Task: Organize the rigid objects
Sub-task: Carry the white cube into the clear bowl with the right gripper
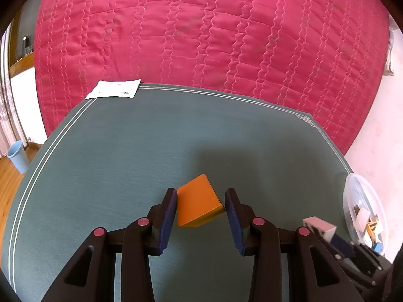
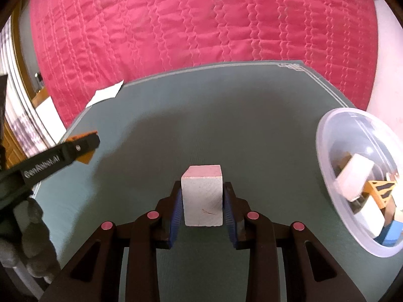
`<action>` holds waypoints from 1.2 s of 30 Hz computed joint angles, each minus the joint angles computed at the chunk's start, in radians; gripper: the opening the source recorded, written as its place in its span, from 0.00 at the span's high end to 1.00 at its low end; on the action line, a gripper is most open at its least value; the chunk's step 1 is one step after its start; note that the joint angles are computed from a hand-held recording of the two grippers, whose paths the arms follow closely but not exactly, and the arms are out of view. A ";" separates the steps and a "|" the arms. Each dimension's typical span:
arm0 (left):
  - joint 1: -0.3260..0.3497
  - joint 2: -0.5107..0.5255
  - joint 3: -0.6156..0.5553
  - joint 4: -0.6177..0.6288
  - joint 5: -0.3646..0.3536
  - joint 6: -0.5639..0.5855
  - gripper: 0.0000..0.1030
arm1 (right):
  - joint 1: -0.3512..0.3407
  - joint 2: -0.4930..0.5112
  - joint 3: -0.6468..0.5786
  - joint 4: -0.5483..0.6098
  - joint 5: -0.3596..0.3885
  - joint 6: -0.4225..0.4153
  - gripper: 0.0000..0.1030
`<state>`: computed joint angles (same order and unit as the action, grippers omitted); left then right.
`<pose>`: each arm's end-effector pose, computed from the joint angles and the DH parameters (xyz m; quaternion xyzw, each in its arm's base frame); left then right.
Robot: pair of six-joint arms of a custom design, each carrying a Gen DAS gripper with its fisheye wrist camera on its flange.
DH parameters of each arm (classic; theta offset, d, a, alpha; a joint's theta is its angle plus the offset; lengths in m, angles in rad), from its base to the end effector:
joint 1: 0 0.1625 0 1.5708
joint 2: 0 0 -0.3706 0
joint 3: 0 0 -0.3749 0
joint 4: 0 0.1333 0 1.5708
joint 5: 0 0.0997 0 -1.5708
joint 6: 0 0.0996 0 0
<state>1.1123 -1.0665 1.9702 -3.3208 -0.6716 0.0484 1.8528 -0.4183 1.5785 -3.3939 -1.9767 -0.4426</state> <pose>-0.0423 -0.5629 0.2260 0.0331 0.8397 -0.4428 0.3127 0.2637 -0.5724 -0.0415 0.2669 -0.8893 0.3024 0.2155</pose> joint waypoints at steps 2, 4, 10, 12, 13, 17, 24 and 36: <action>-0.003 0.002 0.002 -0.003 -0.003 0.005 0.60 | -0.001 -0.015 0.014 -0.009 0.006 0.006 0.69; -0.004 0.003 0.001 -0.002 -0.006 0.011 0.60 | -0.003 -0.032 0.032 -0.026 0.011 0.010 0.69; -0.009 0.005 0.004 0.001 -0.011 0.018 0.60 | -0.012 -0.072 0.076 -0.077 0.008 0.019 0.69; -0.009 0.005 0.005 0.001 -0.013 0.021 0.60 | -0.017 -0.088 0.092 -0.097 0.002 0.018 0.69; -0.010 0.005 0.006 0.001 -0.014 0.022 0.60 | -0.019 -0.096 0.100 -0.104 0.001 0.018 0.69; -0.014 0.008 0.009 0.002 -0.014 0.025 0.60 | -0.031 -0.128 0.130 -0.142 -0.008 0.021 0.69; -0.022 0.017 0.010 0.005 -0.013 0.032 0.60 | -0.060 -0.174 0.167 -0.199 -0.054 0.035 0.69; -0.032 0.030 0.016 0.010 -0.013 0.039 0.60 | -0.129 -0.253 0.212 -0.293 -0.104 0.054 0.69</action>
